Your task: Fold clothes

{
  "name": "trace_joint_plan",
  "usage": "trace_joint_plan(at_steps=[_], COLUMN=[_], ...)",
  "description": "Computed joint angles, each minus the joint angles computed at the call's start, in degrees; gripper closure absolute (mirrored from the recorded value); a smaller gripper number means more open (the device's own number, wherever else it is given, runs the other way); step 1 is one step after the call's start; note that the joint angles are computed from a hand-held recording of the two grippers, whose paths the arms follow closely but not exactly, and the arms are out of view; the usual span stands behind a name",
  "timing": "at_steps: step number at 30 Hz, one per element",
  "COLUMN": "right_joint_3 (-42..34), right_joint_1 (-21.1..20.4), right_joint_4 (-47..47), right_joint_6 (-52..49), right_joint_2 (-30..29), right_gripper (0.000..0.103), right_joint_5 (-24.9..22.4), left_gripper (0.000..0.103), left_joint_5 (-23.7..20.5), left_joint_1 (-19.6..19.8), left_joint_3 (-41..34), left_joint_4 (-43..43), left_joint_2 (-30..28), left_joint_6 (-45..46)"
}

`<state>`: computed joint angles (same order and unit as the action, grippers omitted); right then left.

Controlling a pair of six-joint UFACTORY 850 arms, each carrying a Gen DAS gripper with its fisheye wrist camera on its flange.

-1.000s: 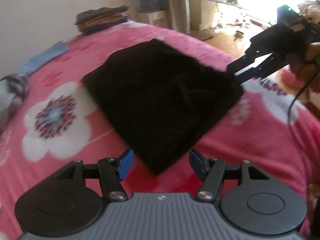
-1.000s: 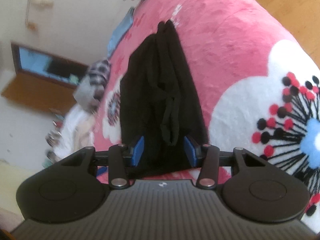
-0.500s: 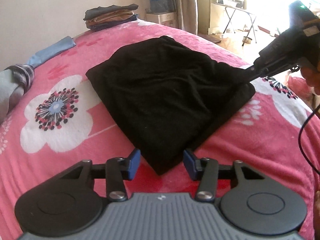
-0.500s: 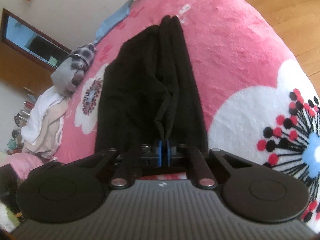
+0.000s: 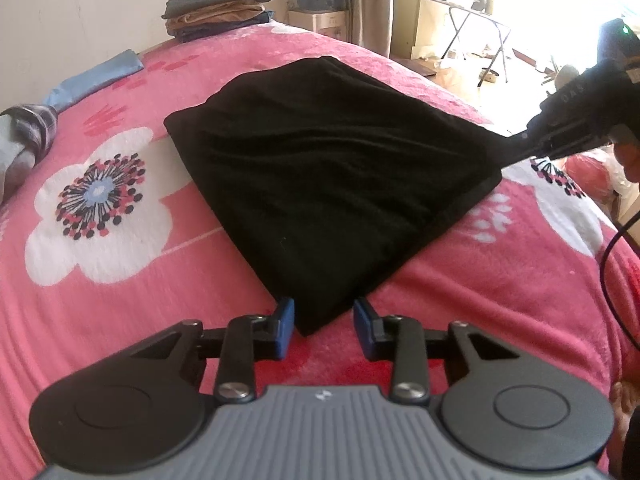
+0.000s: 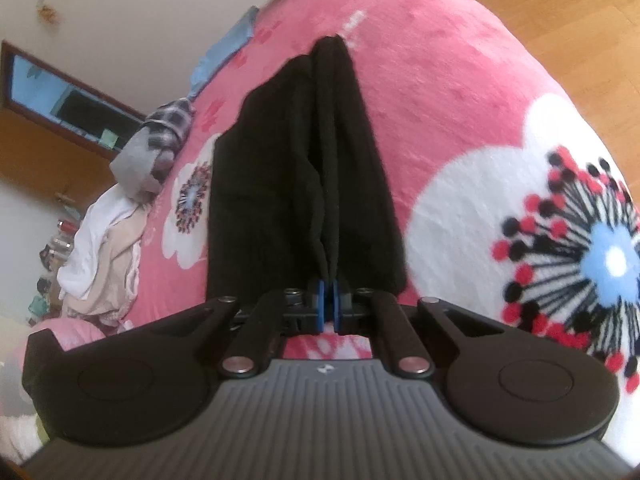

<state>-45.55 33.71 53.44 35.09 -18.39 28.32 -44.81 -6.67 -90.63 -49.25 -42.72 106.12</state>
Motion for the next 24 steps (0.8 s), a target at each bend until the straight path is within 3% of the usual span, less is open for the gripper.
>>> trace_joint_plan(at_steps=[4,11,18,22,24], right_joint_3=[1.36,1.68,0.86,-0.89,-1.03], right_joint_1=[0.43,0.9,0.17,-0.03,-0.03], right_joint_4=[-3.72,-4.35,-0.13,6.08,7.56], right_joint_6=[6.55,7.85,1.22,-7.47,-8.28], right_joint_2=[0.55,0.57,-0.05,-1.3,-1.61], right_gripper=[0.101,0.101,0.101,0.1,0.099], right_joint_5=[1.82,1.69,-0.75,-2.97,-3.07], left_gripper=[0.068,0.068,0.068,0.068,0.068], left_joint_5=[-0.42,-2.03,-3.75,0.28,5.87], left_joint_1=[-0.01,0.27,0.69,-1.26,-2.59], left_joint_3=[-0.79,-2.79,-4.05,-2.41,0.2], left_joint_4=[0.79,2.47,-3.42,-4.84,-5.28], left_joint_2=[-0.49,-1.32,-1.22,-1.16,-0.54], left_joint_6=[-1.27,-3.87,0.31,3.08,6.17])
